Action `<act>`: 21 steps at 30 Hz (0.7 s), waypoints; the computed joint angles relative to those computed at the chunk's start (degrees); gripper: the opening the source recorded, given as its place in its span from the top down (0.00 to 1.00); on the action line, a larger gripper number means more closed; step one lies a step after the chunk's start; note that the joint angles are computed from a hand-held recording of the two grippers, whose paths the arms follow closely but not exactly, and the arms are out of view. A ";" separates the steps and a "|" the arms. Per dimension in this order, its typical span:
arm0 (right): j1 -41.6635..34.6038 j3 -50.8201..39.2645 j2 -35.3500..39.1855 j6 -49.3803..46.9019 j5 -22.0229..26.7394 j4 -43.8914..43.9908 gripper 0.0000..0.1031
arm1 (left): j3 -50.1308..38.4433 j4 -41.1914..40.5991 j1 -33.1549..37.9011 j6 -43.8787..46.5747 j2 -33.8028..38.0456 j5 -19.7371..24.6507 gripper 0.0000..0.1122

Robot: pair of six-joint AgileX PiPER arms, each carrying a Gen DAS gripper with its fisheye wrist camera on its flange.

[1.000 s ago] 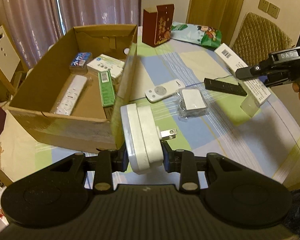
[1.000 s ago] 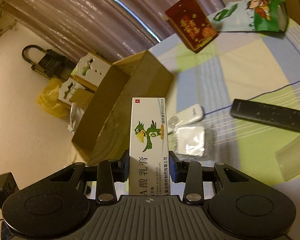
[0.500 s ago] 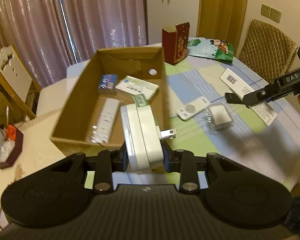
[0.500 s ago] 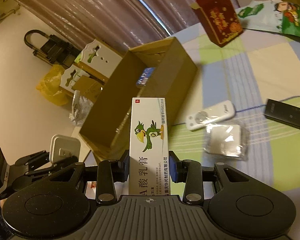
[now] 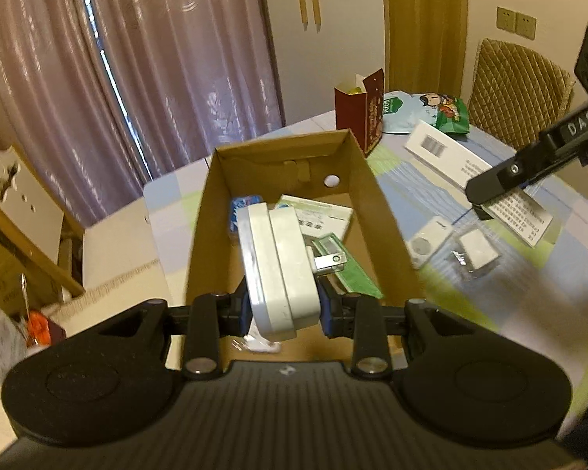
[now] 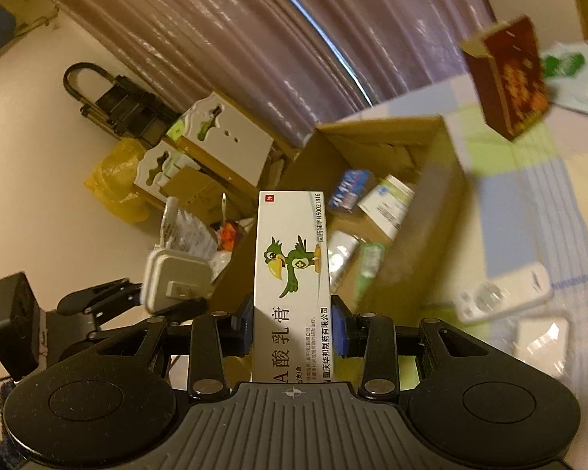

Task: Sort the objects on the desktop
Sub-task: 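Carry the plug charger and ointment box over the cardboard box with both tools, then lower and release the ointment box with the right tool while the left releases the charger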

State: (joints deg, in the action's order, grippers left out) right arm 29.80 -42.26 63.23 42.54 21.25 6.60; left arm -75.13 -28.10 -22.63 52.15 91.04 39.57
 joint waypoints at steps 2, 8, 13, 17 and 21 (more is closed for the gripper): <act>1.22 -3.06 4.16 2.28 -0.51 -2.78 0.64 | -2.97 -0.28 0.43 1.72 2.62 0.92 0.76; 3.98 -10.69 14.09 7.90 0.90 -11.34 0.64 | -10.90 -0.38 1.47 4.42 9.36 4.41 0.76; 4.97 -14.52 19.59 9.63 2.36 -14.56 0.64 | -13.99 -0.08 2.54 5.77 12.51 5.78 0.76; 6.09 -16.53 23.48 13.01 3.49 -18.88 0.64 | -15.40 -0.18 3.29 6.35 14.40 6.75 0.76; 7.85 -19.22 27.79 16.68 5.51 -23.89 0.64 | -16.80 0.55 3.15 6.39 16.25 7.26 0.76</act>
State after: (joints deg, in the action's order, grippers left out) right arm 37.65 -61.48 91.01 59.22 26.76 -17.29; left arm -91.93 -27.56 -19.48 58.54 107.29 46.83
